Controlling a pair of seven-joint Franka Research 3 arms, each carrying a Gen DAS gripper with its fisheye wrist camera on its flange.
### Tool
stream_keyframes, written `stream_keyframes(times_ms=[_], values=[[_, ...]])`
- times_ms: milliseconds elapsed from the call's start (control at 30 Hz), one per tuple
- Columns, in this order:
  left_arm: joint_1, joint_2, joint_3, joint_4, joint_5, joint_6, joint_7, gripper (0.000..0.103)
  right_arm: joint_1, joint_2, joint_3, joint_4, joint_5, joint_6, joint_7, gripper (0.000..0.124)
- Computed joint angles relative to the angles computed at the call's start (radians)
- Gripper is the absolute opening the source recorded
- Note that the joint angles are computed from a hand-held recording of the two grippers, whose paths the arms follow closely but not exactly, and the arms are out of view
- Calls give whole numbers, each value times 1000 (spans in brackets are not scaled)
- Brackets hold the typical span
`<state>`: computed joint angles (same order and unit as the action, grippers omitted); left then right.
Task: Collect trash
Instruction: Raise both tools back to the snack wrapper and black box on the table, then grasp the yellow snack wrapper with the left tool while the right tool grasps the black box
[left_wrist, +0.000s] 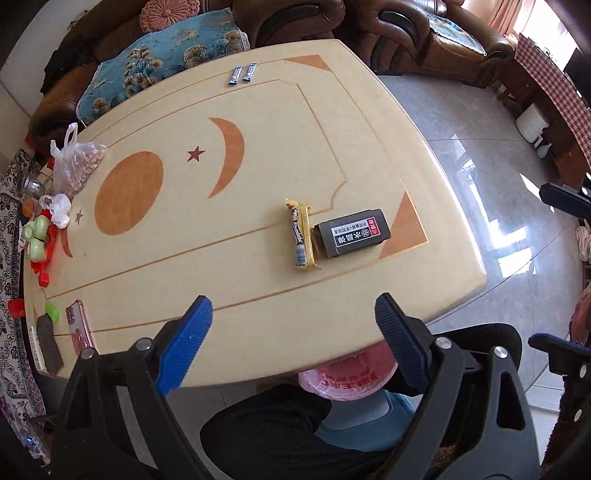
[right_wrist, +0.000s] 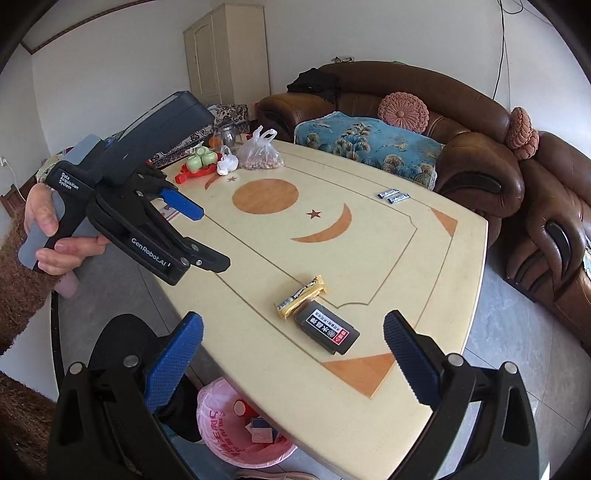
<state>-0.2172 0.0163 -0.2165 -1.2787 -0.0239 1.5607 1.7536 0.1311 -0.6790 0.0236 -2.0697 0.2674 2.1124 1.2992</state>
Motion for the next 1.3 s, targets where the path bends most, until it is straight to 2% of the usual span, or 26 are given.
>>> stream_keyframes(times_ms=[400, 833, 933, 1300], values=[[-56, 250, -24, 234, 83, -86, -24, 87, -4, 131, -44, 52, 24, -10, -82, 96], [-105, 445, -13, 382, 129, -134, -32, 87, 2, 250, -46, 34, 36, -23, -204, 96], [-112, 471, -7, 374, 146, -118, -23, 87, 7, 284, -44, 29, 34, -31, -240, 96], [-120, 586, 3, 455, 140, -150, -27, 87, 8, 439, -37, 60, 39, -48, -331, 96]])
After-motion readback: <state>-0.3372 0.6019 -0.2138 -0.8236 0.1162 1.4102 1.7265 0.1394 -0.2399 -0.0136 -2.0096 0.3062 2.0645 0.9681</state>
